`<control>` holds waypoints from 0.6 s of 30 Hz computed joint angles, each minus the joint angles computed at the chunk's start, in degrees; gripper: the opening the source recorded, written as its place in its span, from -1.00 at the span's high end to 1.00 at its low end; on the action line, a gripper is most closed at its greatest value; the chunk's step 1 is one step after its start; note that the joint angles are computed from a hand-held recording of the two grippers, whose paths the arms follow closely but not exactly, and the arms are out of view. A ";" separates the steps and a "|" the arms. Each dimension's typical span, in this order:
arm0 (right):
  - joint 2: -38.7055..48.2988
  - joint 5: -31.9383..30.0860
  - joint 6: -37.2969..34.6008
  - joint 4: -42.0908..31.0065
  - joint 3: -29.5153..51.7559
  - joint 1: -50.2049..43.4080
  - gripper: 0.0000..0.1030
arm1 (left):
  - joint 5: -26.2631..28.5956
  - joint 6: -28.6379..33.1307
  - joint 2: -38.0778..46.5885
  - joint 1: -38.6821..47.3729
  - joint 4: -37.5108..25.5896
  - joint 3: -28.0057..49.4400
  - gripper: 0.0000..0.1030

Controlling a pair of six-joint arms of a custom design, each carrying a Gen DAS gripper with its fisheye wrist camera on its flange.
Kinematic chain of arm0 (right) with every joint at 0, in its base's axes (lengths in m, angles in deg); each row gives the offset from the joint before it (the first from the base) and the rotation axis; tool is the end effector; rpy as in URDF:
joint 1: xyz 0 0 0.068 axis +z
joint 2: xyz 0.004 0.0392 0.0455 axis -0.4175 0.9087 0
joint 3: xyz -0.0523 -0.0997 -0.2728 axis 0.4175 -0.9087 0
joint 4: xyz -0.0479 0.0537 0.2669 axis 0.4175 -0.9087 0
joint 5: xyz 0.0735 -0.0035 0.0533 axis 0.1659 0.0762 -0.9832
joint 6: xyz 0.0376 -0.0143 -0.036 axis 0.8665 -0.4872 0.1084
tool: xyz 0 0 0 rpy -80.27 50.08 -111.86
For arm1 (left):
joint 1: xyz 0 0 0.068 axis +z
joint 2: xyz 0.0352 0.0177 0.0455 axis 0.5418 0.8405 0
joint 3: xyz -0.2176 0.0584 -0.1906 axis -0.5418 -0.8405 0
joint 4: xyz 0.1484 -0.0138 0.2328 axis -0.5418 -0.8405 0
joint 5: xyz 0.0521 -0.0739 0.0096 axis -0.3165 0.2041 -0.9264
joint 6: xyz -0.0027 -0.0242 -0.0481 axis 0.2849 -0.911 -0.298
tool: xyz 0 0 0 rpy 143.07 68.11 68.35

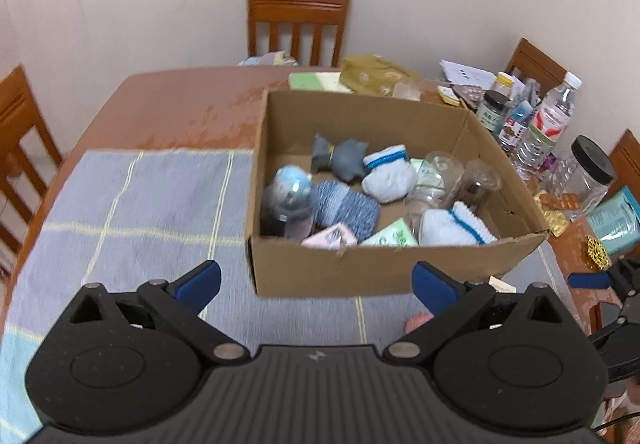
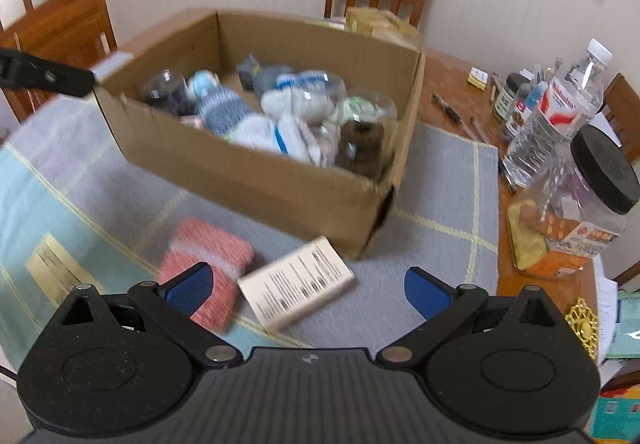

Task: Organize objects
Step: 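Move both tools back toward the pink knit sock and white printed box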

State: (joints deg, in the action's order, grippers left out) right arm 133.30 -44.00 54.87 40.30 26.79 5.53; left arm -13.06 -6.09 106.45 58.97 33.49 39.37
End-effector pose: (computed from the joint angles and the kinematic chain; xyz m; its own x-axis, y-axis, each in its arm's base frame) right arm 0.1809 0.0986 0.2197 -0.7584 -0.3052 -0.5760 -0.3269 0.9425 -0.0690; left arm 0.2074 0.0854 0.2542 -0.7597 -0.0030 -0.6502 0.0942 0.9889 -0.1146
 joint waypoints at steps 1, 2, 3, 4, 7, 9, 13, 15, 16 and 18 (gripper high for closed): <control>0.43 0.44 -0.24 0.22 -0.50 0.01 -1.00 | 0.14 0.20 -0.58 0.53 -0.05 -0.74 -0.96; 0.74 0.46 -0.40 0.57 -1.12 -0.13 -1.00 | -0.05 0.20 -1.20 0.73 0.35 -1.62 -0.96; 1.13 0.15 -0.59 0.99 -1.69 -0.39 -1.00 | -0.68 0.04 -2.12 0.68 0.98 -2.77 -0.96; 1.63 -0.35 -0.84 1.39 -2.17 -0.75 -1.00 | -1.34 -0.04 -2.81 0.49 1.22 -3.53 -0.96; 2.55 -2.25 -3.00 3.37 -3.78 -1.80 -1.00 | -3.79 -0.29 -4.90 -0.65 1.47 -5.50 -0.96; 3.59 -3.47 -5.11 4.88 -4.56 -2.60 -1.00 | -4.57 -0.61 -6.40 -1.14 1.77 -6.74 -0.96; 6.51 -6.10 -9.25 8.35 -5.64 -4.59 -1.00 | -5.85 -2.39 -8.30 -2.74 2.03 -8.57 -0.96; 7.54 -6.98 -10.98 9.84 -6.12 -5.45 -1.00 | -6.68 -4.00 -9.30 -4.20 1.86 -9.48 -0.96; 7.98 -7.51 -11.91 10.61 -6.42 -5.97 -1.00 | -7.04 -4.51 -9.86 -4.82 1.62 -9.89 -0.96; 9.06 -8.89 -13.52 11.92 -6.77 -7.16 -1.00 | -8.02 -5.66 -10.53 -6.53 1.80 -10.73 -0.96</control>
